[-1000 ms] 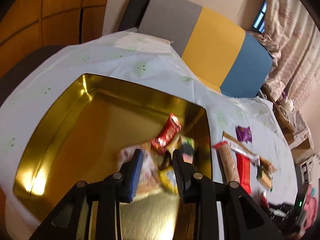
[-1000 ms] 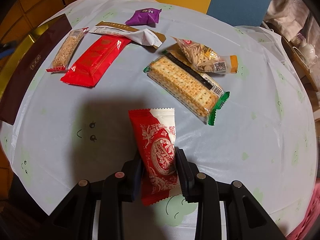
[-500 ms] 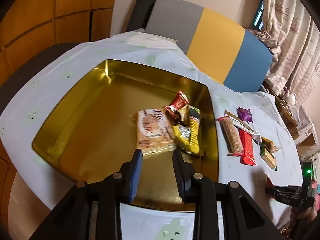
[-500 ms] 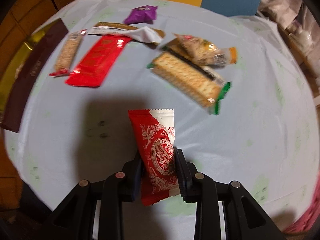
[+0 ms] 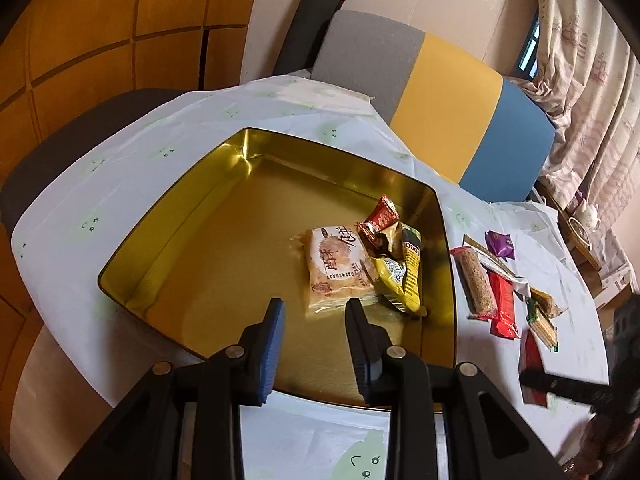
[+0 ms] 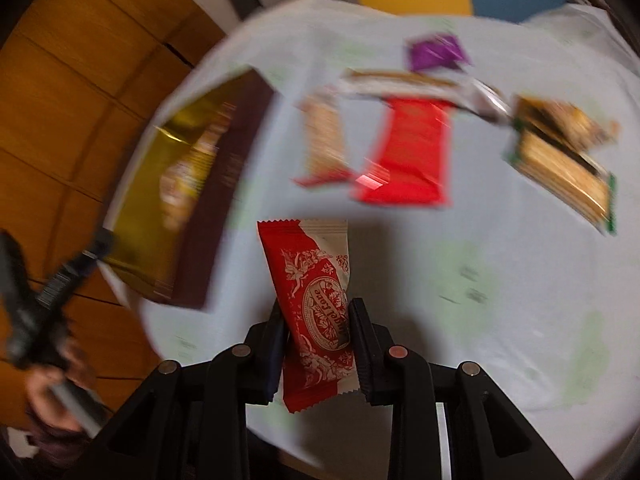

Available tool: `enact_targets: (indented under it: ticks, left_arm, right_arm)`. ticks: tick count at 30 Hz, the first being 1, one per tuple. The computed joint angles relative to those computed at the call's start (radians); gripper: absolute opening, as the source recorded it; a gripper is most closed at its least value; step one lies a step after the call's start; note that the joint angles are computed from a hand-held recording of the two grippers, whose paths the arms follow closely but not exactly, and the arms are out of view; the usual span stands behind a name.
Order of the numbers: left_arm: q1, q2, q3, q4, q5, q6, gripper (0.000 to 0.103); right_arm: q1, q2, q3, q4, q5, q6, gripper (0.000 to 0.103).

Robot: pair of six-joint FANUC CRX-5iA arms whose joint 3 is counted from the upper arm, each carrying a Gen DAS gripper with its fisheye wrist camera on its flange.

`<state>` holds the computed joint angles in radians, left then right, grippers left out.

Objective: Organize snacks
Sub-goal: 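Carry the red-and-white packet into the gold tin and open the right tool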

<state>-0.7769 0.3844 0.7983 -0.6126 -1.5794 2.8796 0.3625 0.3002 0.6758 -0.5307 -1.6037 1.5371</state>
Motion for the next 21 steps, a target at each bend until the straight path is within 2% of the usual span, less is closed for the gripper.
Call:
enact_targets:
  ticks: [7,11,16,21]
  left_arm:
    - [-0.016,-0.033,-0.032,-0.042,-0.011,0.045,0.031]
    - [-0.024,-0.051,-0.050,-0.060,-0.026,0.066,0.031]
    - [-0.019,-0.061,-0.070,-0.048,-0.024,0.074,0.031]
    - [-0.017,-0.059,-0.076,-0.045,-0.021,0.074,0.031]
  right_arm:
    - [0.089,0.049,0.138,-0.100,0.033,-0.016,0.030]
    - [0.146,0.085,0.178,-0.106,0.051,-0.029,0.033]
    - [0.234,0.107,0.173,0.014,0.061,-0.013,0.033]
    - [0.213,0.058,0.103,0.009,0.110,0.012,0.033]
